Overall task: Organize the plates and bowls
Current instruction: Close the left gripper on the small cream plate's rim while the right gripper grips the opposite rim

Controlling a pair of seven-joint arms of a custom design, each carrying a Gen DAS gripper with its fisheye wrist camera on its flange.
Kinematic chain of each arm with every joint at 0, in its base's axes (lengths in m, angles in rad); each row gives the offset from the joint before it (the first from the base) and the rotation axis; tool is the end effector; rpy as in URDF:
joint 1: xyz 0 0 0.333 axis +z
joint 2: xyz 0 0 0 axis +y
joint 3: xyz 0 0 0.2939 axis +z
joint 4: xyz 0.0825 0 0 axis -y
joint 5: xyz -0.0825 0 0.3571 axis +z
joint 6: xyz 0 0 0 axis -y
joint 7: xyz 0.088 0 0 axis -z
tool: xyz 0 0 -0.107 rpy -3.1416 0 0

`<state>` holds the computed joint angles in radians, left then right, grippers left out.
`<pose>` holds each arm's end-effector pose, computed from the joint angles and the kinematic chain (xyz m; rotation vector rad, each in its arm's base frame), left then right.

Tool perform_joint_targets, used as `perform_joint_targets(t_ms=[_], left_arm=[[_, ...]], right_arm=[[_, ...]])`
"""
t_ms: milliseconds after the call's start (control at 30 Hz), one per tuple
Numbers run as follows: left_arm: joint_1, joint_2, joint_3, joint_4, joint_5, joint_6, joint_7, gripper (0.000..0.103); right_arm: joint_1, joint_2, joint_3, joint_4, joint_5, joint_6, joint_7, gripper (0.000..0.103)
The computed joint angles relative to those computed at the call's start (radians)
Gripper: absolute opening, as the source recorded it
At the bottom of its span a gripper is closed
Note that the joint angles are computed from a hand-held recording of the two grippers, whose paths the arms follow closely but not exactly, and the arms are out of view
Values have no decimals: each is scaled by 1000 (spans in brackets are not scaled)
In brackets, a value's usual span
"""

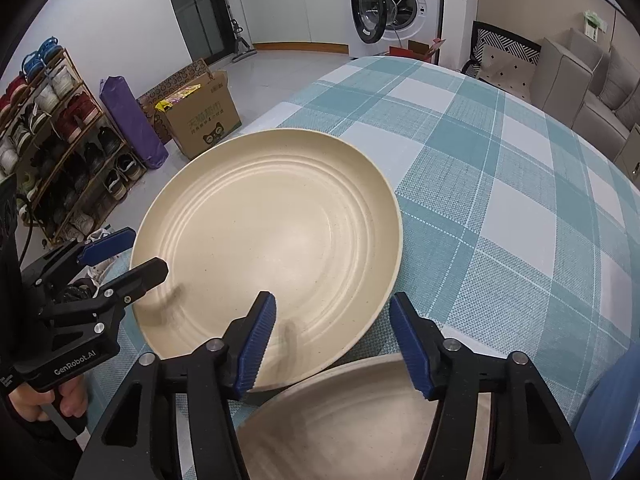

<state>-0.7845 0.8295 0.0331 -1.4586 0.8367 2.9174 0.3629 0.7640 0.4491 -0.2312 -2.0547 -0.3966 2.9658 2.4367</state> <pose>0.4879 -0.5265 0.2470 -1.5575 2.1714 -0.9046 0.5026 0.3351 0.2685 -1.9836 1.8159 -0.3959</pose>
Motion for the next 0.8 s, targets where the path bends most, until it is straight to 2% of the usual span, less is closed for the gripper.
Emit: perform_joint_targets(t_ms=[500,800], left_arm=[[7,5,-7,-4,-26,28,35,37],[-9,4,9,-5,-23,28,34,33]], right_arm=[[23,-6,-24,-5,-59,-13,51,51],[21,-7,-25,-1,-105,-31,91,42]])
